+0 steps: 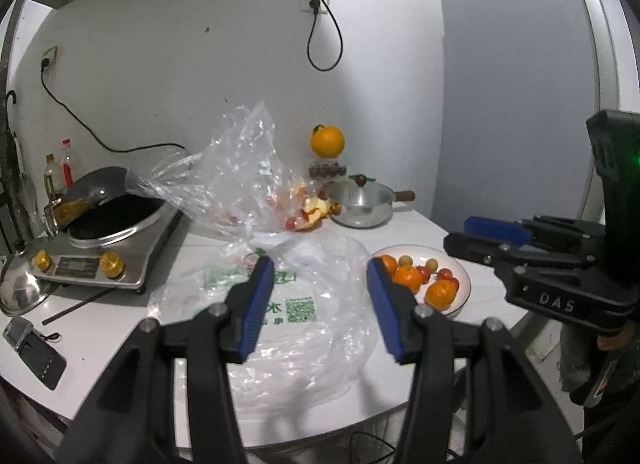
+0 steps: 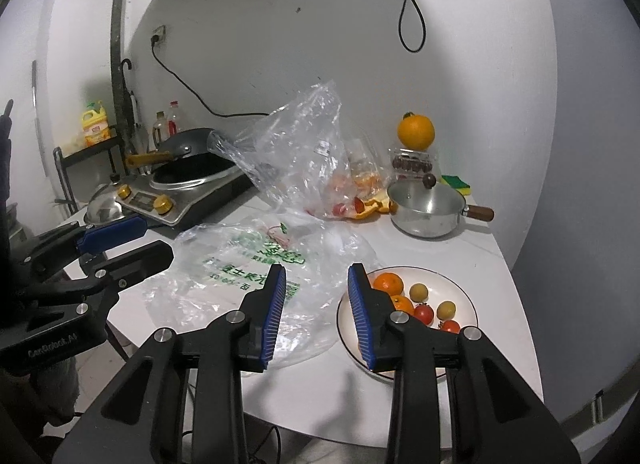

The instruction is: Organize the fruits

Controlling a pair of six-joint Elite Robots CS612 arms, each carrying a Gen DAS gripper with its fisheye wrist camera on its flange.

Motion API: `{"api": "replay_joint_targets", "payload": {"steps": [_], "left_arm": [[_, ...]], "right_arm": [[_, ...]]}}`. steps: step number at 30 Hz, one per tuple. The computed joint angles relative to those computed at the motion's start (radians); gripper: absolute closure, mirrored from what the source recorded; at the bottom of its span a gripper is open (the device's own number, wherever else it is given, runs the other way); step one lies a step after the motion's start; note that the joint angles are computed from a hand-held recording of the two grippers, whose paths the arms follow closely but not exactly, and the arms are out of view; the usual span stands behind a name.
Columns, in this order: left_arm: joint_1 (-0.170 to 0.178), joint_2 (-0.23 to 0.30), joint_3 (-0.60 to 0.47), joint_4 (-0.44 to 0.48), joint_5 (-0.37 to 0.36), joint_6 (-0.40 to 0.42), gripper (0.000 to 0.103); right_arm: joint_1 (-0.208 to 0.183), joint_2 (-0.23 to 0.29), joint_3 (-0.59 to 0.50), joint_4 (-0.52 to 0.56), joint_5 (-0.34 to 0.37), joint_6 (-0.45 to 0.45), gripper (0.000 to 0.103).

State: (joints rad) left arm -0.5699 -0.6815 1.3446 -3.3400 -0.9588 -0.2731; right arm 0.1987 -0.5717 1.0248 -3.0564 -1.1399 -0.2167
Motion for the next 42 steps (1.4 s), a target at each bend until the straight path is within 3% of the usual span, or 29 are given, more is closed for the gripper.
{"api": "replay_joint_targets", "payload": {"steps": [7, 9, 10, 11, 14, 17, 27, 30, 42], "left_arm": [[-0.01, -0.026, 0.047, -0.053, 0.015, 0.015, 0.052], [-0.013, -0.035, 0.06, -0.074, 0.02, 0.019, 0.043], [-0.015, -0.038, 0.066, -0.089, 0.023, 0.021, 0.027], [-0.016, -0.04, 0.07, -0.107, 0.028, 0.023, 0.02], [-0.022, -0.048, 0.08, -0.145, 0.051, 0.037, 0.018], [-0.027, -0.056, 0.086, -0.161, 0.089, 0.041, 0.005], [-0.028, -0.078, 0.078, -0.168, 0.151, 0.07, 0.005], [-0.026, -0.082, 0.07, -0.175, 0.161, 0.07, 0.005], [-0.024, -0.083, 0.044, -0.217, 0.189, 0.105, 0.005]], "right_arm": [[0.005, -0.035, 0.061, -0.068, -0.002, -0.004, 0.069], [0.006, -0.044, 0.075, -0.085, -0.001, -0.002, 0.069], [0.007, -0.049, 0.083, -0.097, -0.001, -0.001, 0.069], [0.007, -0.053, 0.091, -0.108, -0.001, -0.001, 0.069], [0.01, -0.065, 0.109, -0.142, -0.012, 0.01, 0.064], [0.012, -0.07, 0.116, -0.182, -0.026, 0.037, 0.052], [0.01, -0.072, 0.097, -0.259, -0.04, 0.093, 0.05], [0.01, -0.071, 0.085, -0.276, -0.035, 0.106, 0.035], [0.01, -0.067, 0.054, -0.301, -0.04, 0.122, 0.034]]}}
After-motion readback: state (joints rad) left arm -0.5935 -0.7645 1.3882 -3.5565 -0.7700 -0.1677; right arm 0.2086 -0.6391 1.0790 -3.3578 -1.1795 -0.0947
